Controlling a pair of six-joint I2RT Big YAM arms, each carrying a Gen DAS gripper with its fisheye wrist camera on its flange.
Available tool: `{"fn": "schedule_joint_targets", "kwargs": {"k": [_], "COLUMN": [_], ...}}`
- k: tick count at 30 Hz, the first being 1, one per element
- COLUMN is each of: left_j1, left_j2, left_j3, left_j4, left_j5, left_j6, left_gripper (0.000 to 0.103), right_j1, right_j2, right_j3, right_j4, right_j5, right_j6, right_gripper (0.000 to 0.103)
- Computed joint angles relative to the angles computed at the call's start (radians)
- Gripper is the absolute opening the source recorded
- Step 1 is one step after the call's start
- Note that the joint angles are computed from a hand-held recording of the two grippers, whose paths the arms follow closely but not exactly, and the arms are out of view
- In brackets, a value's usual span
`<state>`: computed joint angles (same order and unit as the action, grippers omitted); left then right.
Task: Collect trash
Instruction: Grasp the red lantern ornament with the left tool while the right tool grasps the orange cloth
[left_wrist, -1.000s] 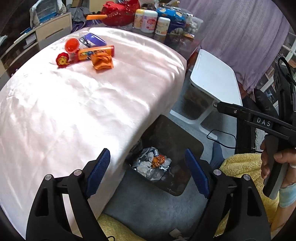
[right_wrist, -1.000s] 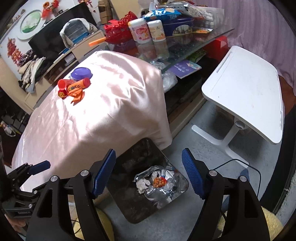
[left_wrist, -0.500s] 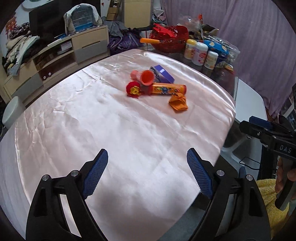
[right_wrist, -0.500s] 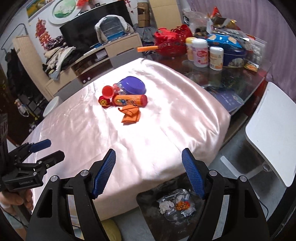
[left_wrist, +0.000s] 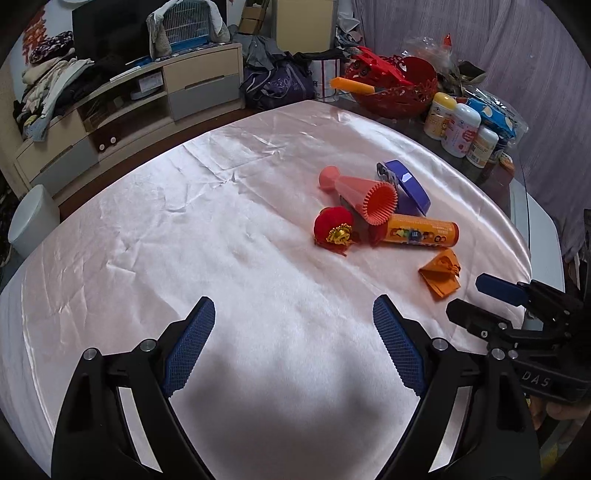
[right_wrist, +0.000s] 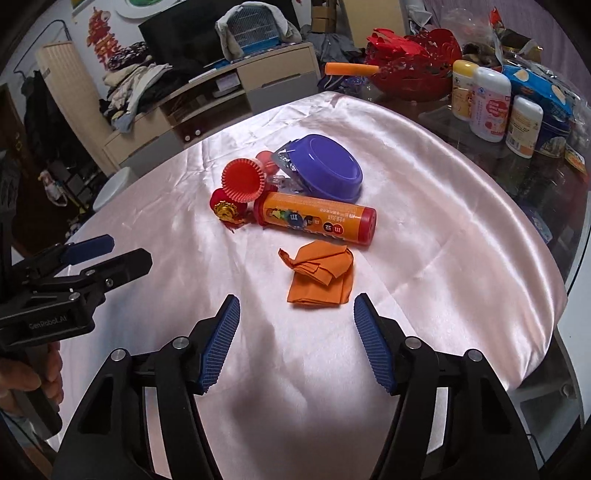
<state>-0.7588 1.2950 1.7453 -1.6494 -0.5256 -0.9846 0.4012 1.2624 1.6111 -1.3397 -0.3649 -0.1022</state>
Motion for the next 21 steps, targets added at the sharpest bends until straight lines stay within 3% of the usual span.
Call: {"fn": "schedule_joint_targets", "kwargs": {"k": [2,8,10,14,17,21], "left_j1": [0.034,0.116,0.138,0.167,0.178,0.193], "left_j2": [0.008,0.041,0.056,0.080,0.114,0.141], "left_j3": [-0.010,-0.034,-0.036,-0.032,-0.003,0.035], "left_j4": [0.040,0.156,0.180,0.225,0.204,0.183], "left_j5": [0.028,0.101,0.127,0.172,0.176,0.197], "left_j6": [0.033,0.125,0.141,0.179,0.203,0.216], "left_gripper": [0.081,0.076,0.065,0.060,0.055,0.041], "right_j1": [0.004,0.011,0.008,-0.017,-0.035,-0.055], "right_j2": [0.013,0.032,0.039,0.062,0.081,0.101], "right_j3": [-0.004,-0.017,-0.013,0.011,0.039,0.074], "right_j4": [0.015,0.064,0.070,0.042,0.003,-0.055], "right_j5": [0.012,0.037,0.040,-0.007,-0.026,-0.023], "right_j6": [0.000,-0.032,-0.047,-0.079,-0.097,-0.116], "right_gripper": [0.064,0.048,0.042,0.038,0.034,0.033]}}
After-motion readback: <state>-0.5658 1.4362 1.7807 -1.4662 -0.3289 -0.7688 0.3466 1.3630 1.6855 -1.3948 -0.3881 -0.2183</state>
